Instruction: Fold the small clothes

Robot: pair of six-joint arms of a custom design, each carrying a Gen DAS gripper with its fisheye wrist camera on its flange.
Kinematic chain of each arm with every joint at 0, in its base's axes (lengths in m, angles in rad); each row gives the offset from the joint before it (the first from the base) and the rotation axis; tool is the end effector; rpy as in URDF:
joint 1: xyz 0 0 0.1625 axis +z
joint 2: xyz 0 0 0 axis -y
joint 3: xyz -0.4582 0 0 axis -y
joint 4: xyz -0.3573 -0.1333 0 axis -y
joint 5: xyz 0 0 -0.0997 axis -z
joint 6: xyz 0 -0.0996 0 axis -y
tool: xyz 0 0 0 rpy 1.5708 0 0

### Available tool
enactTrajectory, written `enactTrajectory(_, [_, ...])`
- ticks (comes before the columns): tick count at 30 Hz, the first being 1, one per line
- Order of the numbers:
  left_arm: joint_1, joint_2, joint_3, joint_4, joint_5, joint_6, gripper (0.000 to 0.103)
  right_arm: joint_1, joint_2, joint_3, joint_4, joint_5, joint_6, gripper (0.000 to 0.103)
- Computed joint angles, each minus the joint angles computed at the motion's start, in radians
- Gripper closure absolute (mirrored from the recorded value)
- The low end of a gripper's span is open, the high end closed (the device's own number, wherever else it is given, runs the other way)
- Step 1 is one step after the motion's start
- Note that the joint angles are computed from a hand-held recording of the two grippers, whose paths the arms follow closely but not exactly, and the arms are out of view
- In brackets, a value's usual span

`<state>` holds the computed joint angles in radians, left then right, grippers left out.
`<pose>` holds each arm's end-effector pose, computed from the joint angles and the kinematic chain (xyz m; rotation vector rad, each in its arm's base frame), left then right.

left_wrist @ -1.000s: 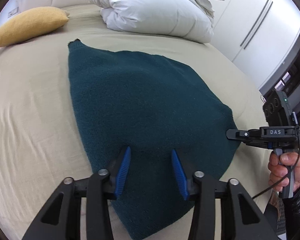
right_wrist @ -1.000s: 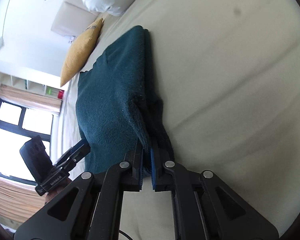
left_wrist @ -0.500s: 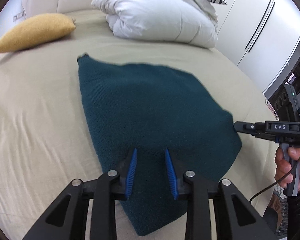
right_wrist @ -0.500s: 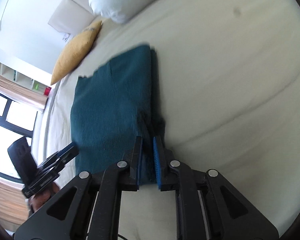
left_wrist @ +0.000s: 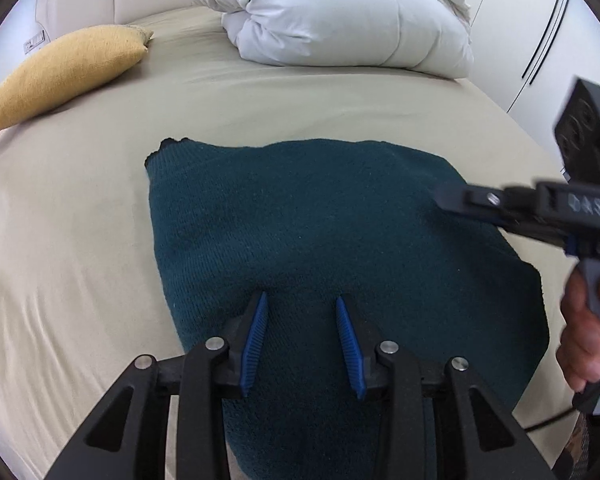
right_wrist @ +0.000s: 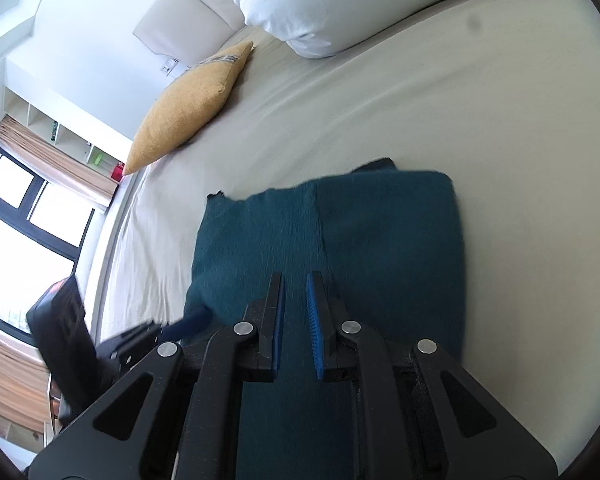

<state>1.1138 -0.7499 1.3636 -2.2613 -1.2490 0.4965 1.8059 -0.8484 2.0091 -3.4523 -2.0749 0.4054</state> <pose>-0.1760 -0.7314 0.1825 1.2770 2.5107 -0.0992 0.2175 -0.5421 0.1789 -0.4829 -2.6256 1.1659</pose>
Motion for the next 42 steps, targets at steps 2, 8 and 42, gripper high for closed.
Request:
enactTrajectory(2, [-0.001, -0.002, 0.008, -0.008, 0.007, 0.005, 0.064, -0.024, 0.013, -0.03, 0.008, 0.025, -0.005, 0.091])
enactTrajectory(8, [-0.008, -0.001, 0.031, -0.039, 0.036, 0.017, 0.064, -0.12, 0.029, -0.045, -0.029, 0.093, 0.044, 0.098])
enactTrajectory(42, [-0.017, -0.028, 0.14, -0.203, 0.076, 0.086, 0.063, 0.157, 0.14, 0.173, -0.282, -0.16, -0.013, 0.076])
